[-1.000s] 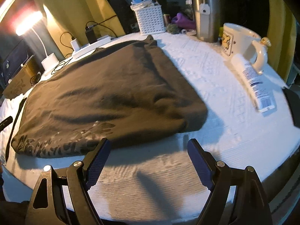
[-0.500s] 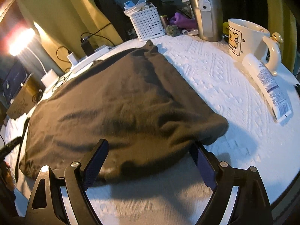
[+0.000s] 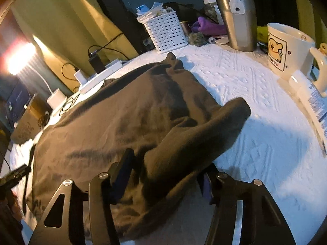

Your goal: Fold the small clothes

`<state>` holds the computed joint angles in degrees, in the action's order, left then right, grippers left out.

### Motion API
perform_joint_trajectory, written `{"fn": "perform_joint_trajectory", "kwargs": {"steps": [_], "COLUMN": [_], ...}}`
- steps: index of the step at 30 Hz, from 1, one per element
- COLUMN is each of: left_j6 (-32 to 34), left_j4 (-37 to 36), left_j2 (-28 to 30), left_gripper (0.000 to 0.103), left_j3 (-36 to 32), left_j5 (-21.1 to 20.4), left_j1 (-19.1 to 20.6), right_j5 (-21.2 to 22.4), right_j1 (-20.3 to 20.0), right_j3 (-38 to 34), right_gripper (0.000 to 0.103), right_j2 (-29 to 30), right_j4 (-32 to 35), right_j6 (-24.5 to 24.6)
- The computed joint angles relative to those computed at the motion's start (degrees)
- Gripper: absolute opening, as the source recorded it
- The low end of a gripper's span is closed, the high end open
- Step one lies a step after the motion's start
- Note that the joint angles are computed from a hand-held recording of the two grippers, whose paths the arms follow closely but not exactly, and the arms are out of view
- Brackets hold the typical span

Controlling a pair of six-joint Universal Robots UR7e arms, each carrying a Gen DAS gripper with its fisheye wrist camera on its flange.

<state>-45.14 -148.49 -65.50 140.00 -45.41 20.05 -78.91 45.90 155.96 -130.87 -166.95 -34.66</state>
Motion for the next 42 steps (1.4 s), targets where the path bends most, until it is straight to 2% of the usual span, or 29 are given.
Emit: {"fn": "perform_joint_trajectory", "kwargs": {"steps": [3, 4, 7, 11, 13, 17, 22, 26, 29, 34, 42], "left_j6": [0.0, 0.0, 0.0, -0.2, -0.1, 0.5, 1.1, 2.2, 3.2, 3.3, -0.2], "left_j4": [0.3, 0.3, -0.3, -1.8, -2.5, -4.6, -7.7, -11.0, -12.0, -12.1, -8.3], "left_j2": [0.0, -0.1, -0.2, -0.6, -0.9, -2.0, -3.9, -5.3, -6.5, -9.5, -15.6], "left_gripper": [0.072, 0.072, 0.072, 0.072, 0.072, 0.072, 0.072, 0.072, 0.072, 0.072, 0.072], "left_j3": [-0.4, -0.5, -0.4, 0.0, 0.4, 1.4, 3.5, 5.2, 6.3, 7.9, 10.3], "left_j5": [0.2, 0.3, 0.7, 0.9, 0.7, 0.7, 1.2, 1.1, 0.9, 0.7, 1.5], "left_j1": [0.5, 0.6, 0.7, 1.1, 1.5, 2.0, 2.4, 2.5, 2.2, 2.2, 2.0], "right_j5": [-0.9, -1.0, -1.6, -3.3, -4.8, -10.5, -18.3, -23.9, -26.2, -27.8, -28.5], "right_j1": [1.6, 1.8, 2.9, 5.2, 7.6, 15.0, 28.0, 38.6, 45.0, 52.0, 58.5], "right_j3": [-0.5, -0.8, -1.6, -2.4, -2.9, -4.1, -5.9, -7.4, -8.3, -9.2, -9.6], "right_gripper": [0.041, 0.034, 0.025, 0.023, 0.023, 0.023, 0.023, 0.023, 0.022, 0.022, 0.022], "right_j2": [3.3, 4.0, 5.7, 6.6, 7.2, 9.5, 15.3, 22.8, 28.3, 36.5, 46.9], "right_j4": [-2.9, -2.9, -3.3, -4.0, -5.1, -8.5, -12.9, -15.8, -16.8, -17.4, -17.0], "right_j6": [0.5, 0.5, 0.2, 0.7, 1.2, 1.7, 2.5, 2.9, 3.2, 4.3, 5.7]}}
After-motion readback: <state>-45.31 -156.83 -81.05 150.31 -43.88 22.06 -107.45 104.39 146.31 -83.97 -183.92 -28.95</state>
